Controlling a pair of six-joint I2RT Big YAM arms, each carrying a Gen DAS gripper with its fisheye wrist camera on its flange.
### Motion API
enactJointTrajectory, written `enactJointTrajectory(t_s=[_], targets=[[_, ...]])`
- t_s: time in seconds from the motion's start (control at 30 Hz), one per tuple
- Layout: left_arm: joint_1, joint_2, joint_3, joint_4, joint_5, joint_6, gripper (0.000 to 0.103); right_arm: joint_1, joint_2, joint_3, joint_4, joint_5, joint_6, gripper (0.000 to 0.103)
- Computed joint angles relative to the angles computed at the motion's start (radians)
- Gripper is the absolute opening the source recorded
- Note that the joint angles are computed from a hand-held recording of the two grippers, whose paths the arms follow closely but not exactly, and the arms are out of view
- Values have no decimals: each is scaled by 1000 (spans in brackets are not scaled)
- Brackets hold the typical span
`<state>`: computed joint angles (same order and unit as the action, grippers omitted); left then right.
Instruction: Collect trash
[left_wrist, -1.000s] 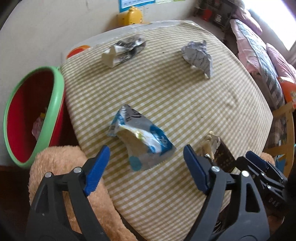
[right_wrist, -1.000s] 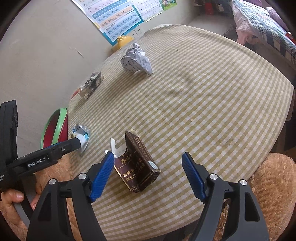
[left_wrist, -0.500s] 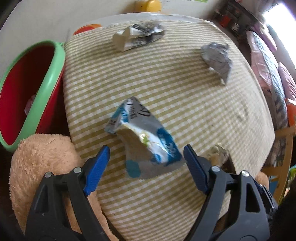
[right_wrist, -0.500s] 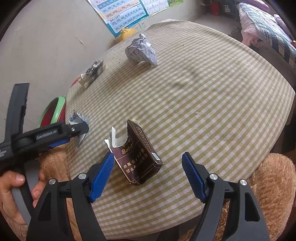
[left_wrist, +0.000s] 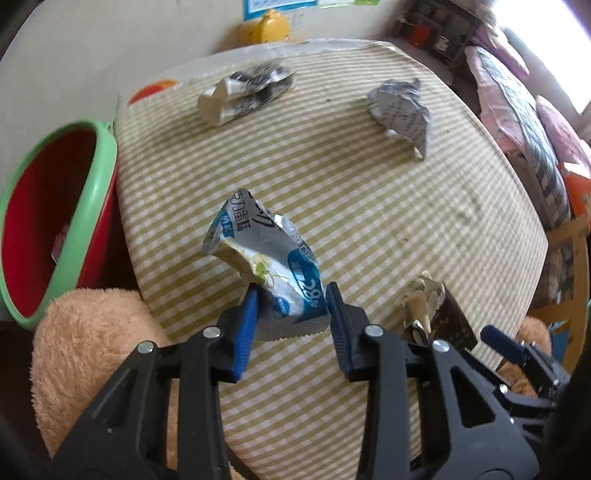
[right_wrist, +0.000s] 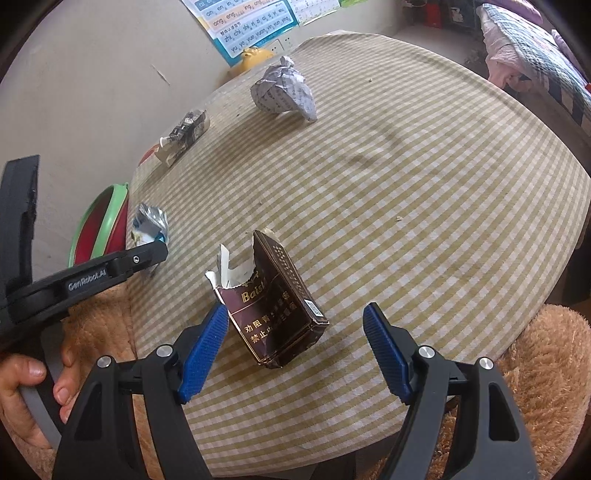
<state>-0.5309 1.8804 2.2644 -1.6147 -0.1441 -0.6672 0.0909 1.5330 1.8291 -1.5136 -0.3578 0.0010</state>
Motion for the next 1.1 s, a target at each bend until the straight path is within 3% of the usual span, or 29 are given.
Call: enactJointTrajectory(t_s=[0.27, 0.73, 0.9, 1.03, 1.07, 1.1], targets=[[-28, 14, 32, -14, -53, 70, 30, 26, 13, 1, -23, 27, -37, 72], [-28, 12, 29, -6, -42, 68, 30, 30, 15, -3, -15, 23, -33, 72], [-27, 7, 19, 3, -37, 64, 29, 23, 5, -7, -15, 2, -41, 57], [-26, 3, 13, 8, -36, 64, 29, 26, 0, -9, -8, 2, -37, 55], [-26, 2, 12, 9, -36, 63, 29, 24, -2, -10, -5, -2, -33, 50], [-26, 1, 11, 10, -36, 62, 29, 23, -1, -7, -7, -2, -28, 23]])
